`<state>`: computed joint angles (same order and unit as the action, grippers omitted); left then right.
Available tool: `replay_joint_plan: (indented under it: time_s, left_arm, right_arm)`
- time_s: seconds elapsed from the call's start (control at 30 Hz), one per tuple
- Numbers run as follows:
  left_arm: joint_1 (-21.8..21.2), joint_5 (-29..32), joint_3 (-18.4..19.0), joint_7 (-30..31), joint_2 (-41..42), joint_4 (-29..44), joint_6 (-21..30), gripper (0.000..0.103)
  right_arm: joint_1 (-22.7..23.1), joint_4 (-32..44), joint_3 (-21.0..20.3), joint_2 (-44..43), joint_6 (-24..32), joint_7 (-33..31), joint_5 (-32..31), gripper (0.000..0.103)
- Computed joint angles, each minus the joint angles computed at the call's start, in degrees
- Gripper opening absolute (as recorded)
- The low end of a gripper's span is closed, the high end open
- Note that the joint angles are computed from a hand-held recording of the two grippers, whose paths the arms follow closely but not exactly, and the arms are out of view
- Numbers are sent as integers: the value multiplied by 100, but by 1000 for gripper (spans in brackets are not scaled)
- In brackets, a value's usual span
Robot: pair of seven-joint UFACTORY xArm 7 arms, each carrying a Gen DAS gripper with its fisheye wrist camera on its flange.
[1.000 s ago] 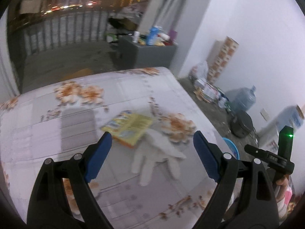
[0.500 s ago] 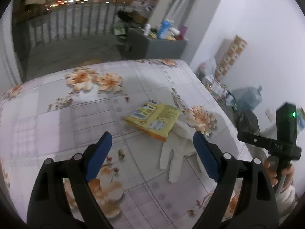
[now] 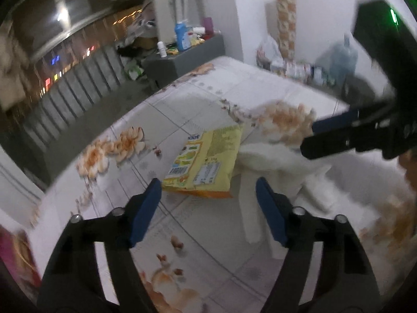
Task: Collect trash
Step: 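Grasp the white glove with the right tool while the left grasps the yellow snack packet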
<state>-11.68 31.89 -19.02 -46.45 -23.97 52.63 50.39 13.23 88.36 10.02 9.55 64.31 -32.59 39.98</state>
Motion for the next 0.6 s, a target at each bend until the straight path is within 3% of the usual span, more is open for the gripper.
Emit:
replay_joint_plan:
  time_s: [0.27, 0.53, 0.6]
  left_arm:
    - [-12, 122, 182, 279, 403, 98, 116, 38]
    - [0, -336, 477, 299, 347, -123, -212, 1]
    - [48, -403, 496, 268, 295, -174, -311, 0]
  right_arm:
    - [89, 275, 86, 391, 307, 95, -327, 54]
    - [66, 165, 91, 371, 275, 130, -366, 24]
    - [40, 113, 76, 331, 288, 148, -351, 19]
